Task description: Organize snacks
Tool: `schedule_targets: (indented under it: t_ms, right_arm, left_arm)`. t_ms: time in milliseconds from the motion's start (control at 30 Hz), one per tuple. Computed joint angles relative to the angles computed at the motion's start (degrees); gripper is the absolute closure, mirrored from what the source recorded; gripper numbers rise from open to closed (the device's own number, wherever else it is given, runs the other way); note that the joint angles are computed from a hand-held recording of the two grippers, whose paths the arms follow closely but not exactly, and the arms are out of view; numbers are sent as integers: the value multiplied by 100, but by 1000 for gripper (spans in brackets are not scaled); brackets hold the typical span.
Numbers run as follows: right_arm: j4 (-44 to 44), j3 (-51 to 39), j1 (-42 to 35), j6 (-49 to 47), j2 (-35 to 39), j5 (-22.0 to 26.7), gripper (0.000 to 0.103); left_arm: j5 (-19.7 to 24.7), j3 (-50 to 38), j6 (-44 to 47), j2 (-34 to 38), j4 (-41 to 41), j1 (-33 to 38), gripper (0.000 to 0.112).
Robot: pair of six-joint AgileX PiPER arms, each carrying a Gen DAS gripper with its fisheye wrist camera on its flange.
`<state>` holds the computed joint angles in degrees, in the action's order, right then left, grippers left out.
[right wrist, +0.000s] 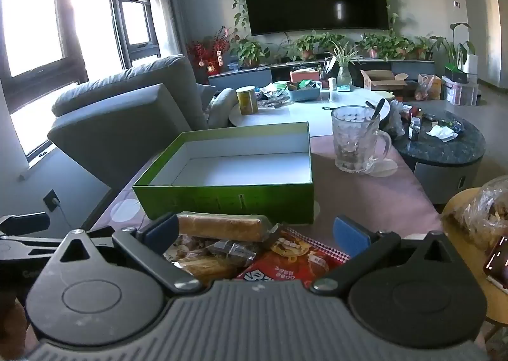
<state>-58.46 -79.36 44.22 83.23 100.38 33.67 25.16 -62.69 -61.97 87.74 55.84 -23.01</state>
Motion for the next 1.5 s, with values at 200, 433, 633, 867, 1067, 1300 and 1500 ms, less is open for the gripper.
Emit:
schedule_targets:
  t_ms: [200, 433, 633, 867, 1067, 1300, 1500]
  right_arm:
    - [-62, -18, -3, 48, 49, -27, 11]
    - [-42, -66, -13, 149, 52, -42, 11]
    - [-150, 4, -76, 229, 46, -180, 11]
    - [-108, 18, -124, 262, 52, -204, 11]
    - [-288, 83, -110, 459, 17, -207, 11]
    - [-527, 90, -76, 669, 40, -110, 11]
    - [-336, 48, -142, 542, 55, -242, 11]
  left_arm:
    - [-346, 163, 42, -41, -99, 146, 9]
    - [-346, 36, 563, 28, -527, 201, 10]
    - [-394, 7, 748, 47, -744, 242, 11]
    - [-363, -23, 788, 80, -827, 237, 14]
    - [-408, 1, 788, 59, -832, 246, 14]
    - [-460, -5, 884, 65, -919, 264, 14]
    - [-559, -47, 1177, 120, -1170, 316, 15]
